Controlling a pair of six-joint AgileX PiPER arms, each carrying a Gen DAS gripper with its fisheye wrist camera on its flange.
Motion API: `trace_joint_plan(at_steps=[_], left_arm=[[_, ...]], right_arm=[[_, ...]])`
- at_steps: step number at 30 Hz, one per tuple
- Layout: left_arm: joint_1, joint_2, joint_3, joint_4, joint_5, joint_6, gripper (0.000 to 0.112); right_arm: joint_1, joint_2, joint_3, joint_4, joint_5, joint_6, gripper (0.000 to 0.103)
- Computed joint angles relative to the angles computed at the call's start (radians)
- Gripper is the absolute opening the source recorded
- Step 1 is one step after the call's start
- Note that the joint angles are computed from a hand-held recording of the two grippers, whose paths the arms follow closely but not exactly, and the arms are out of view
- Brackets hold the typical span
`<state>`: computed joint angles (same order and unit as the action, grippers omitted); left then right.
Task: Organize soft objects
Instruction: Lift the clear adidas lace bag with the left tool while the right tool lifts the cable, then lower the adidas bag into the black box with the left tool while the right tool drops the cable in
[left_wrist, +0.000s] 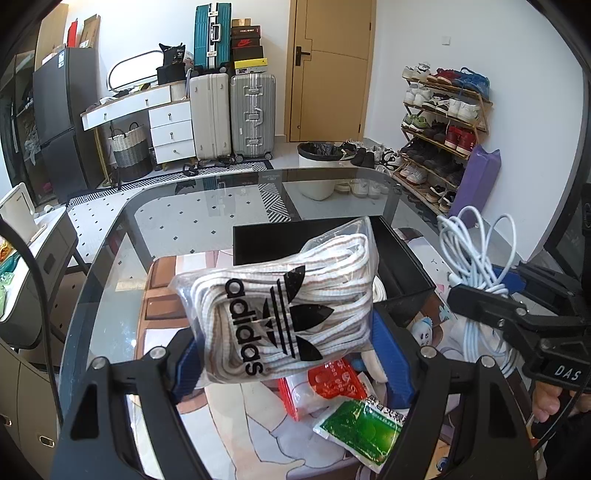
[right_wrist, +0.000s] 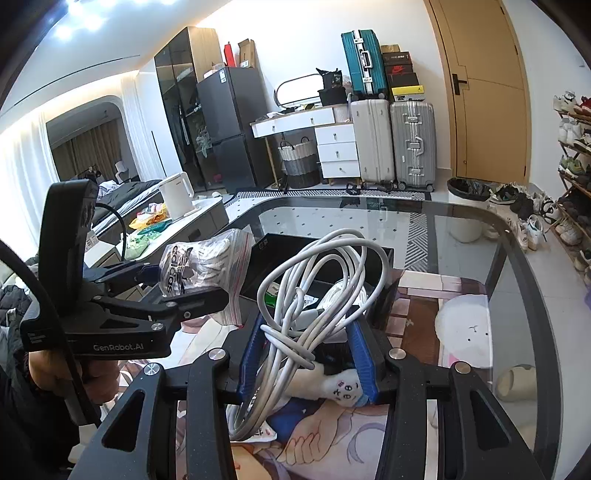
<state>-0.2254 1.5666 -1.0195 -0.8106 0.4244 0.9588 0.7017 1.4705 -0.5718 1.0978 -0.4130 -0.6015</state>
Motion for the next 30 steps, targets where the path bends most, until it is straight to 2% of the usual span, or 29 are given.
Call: trace_joint_plan(at_steps=[16,21,25,27,30], left_arm=[[0.003,0.098,-0.088,-0.020,0.011,0.024,0.080],[0.001,0.135,-0.125,-0.015,0.009,0.017,0.080],[0.000,0.160,-0.149,-0.019,0.008,0.013,0.080],[0.001,0.175,-0.165,-0.017,0.010,0.005,0.080],[0.002,0.193,-0.179,-0.032,0.006,0.017,0.080]], right_arm=[[-0.148,0.130,-0.119,-0.175,0.081,0.088,0.044],[-0.150,0.166,-0.157,-0.163,0.050,0.059,0.044],[-0.131,0.203,-0.197,-0.062,-0.005,-0.049,0.044],[-0.142,0.216,-0.211,-0.076,-0.004,-0.041,0.044],[-0.136,0.242,-0.243,-0.007,-0.033,-0.121,0.044]])
